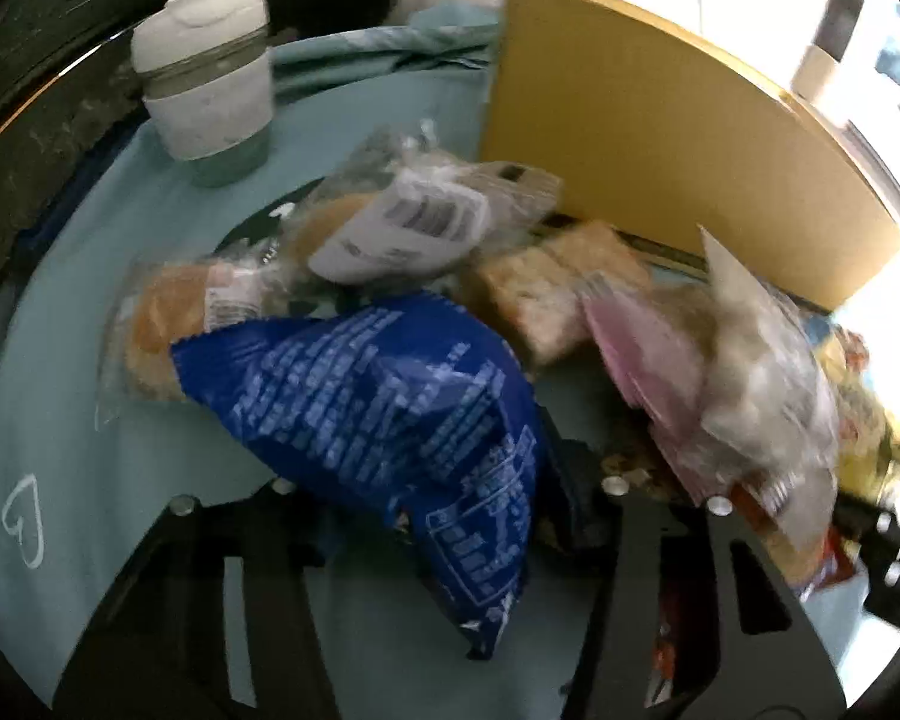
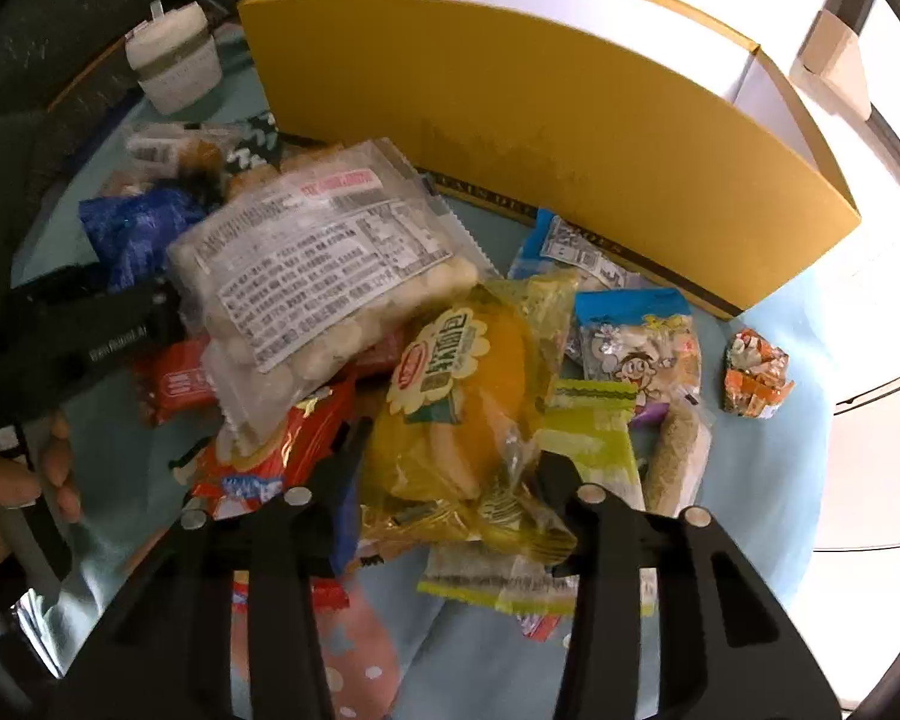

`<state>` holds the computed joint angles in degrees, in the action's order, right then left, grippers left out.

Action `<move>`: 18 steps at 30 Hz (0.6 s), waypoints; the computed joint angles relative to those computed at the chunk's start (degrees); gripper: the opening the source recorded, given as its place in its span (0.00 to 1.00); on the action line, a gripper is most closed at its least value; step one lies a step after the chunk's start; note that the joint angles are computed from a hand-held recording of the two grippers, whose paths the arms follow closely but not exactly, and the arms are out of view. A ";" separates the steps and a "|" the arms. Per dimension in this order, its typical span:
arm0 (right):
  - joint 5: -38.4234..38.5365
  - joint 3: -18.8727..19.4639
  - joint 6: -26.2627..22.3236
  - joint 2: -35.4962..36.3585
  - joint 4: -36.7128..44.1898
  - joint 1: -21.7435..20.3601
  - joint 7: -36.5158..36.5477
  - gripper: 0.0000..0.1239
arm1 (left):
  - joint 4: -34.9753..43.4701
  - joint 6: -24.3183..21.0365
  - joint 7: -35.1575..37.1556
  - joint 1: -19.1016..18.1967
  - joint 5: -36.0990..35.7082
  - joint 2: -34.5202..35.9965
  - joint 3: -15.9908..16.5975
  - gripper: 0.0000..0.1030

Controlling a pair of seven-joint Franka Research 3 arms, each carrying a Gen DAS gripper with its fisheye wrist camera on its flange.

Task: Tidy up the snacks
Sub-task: 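Grasp the yellow bread bun with the right tool while the left grasps the blue bag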

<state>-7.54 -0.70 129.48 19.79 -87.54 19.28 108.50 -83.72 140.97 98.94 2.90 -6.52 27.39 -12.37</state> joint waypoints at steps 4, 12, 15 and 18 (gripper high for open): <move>2.25 0.25 4.56 -5.10 -7.05 -1.39 0.31 0.35 | -7.26 4.35 3.33 2.65 -4.27 -4.66 -1.34 0.49; 3.43 1.73 8.93 -12.15 -15.62 -2.55 1.53 0.35 | -16.20 7.13 11.51 3.78 -10.98 -12.36 -1.59 0.49; 2.88 2.17 9.94 -13.66 -17.04 -2.73 2.00 0.35 | -19.21 8.25 14.41 3.48 -13.68 -15.28 -1.03 0.49; 2.43 2.47 11.12 -14.92 -18.43 -2.97 2.70 0.34 | -21.67 8.48 16.74 2.88 -16.25 -17.69 -0.06 0.49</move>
